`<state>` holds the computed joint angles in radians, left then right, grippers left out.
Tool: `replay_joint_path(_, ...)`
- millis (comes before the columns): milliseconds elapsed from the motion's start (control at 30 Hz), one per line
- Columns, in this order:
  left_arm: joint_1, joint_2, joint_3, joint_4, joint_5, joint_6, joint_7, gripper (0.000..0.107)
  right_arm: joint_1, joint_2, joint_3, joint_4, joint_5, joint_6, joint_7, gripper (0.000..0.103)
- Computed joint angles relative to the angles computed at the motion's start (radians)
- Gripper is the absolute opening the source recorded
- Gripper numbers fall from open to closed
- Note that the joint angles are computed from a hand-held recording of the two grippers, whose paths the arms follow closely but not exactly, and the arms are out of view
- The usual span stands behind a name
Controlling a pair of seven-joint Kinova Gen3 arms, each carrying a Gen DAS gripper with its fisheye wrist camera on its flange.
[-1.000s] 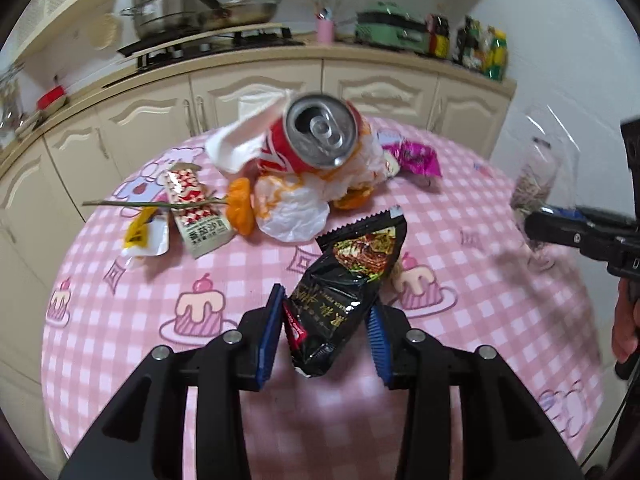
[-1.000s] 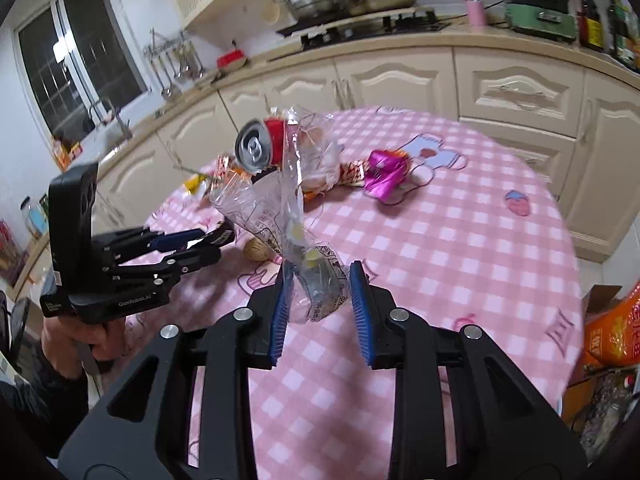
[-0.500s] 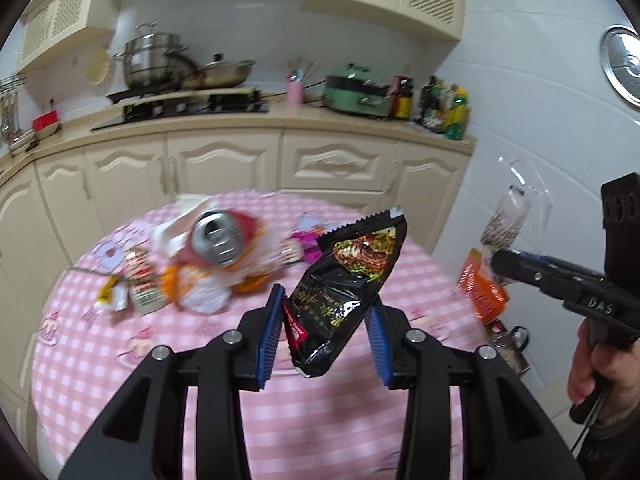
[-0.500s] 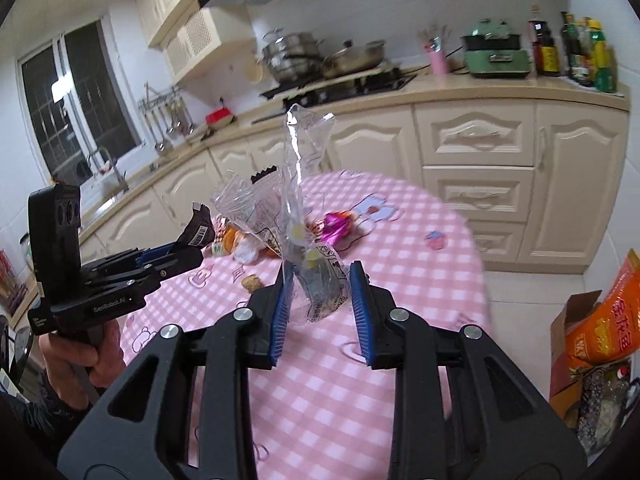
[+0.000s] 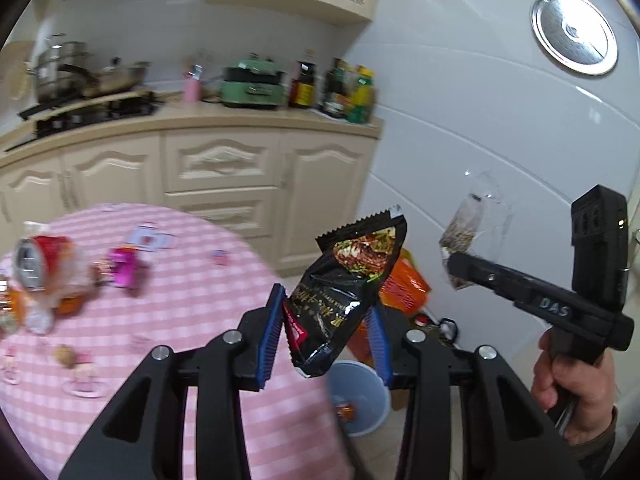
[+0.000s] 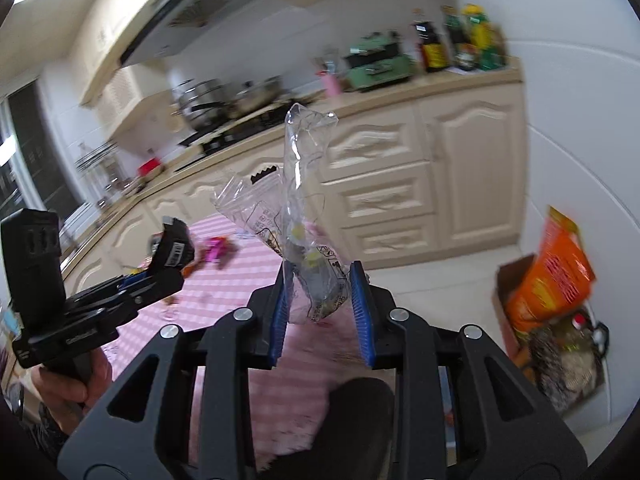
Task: Collect trash
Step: 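Carry both held wrappers from the table over the blue bin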
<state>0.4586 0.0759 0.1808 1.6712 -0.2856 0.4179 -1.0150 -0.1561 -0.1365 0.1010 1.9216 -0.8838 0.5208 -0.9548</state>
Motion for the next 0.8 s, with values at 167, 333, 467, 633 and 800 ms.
replay_joint_path(167, 0.029, 0.123, 0.037, -0.095, 0.104, 0.005, -0.089, 0.038, 0.061, 0.012, 0.056, 0.052, -0.009, 0.012, 0.011, 0.029)
replay_joint_path(333, 0.082, 0.263, 0.038, -0.197, 0.184, 0.04, -0.153, 0.039, 0.146, 0.089, 0.092, 0.1, -0.108, 0.058, 0.103, 0.029)
replay_joint_path(467, 0.118, 0.396, 0.024, -0.301, 0.237, 0.104, -0.188, 0.039, 0.22, 0.191, 0.077, 0.109, -0.154, 0.091, 0.142, 0.029)
replay_joint_path(633, 0.138, 0.565, -0.005, -0.453, 0.289, 0.227, -0.208, 0.039, 0.303, 0.346, 0.033, 0.095, -0.184, 0.12, 0.156, 0.029)
replay_joint_path(800, 0.134, 0.675, -0.011, -0.56, 0.32, 0.315, -0.235, 0.039, 0.347, 0.468, -0.03, 0.069, -0.171, 0.105, 0.124, 0.029)
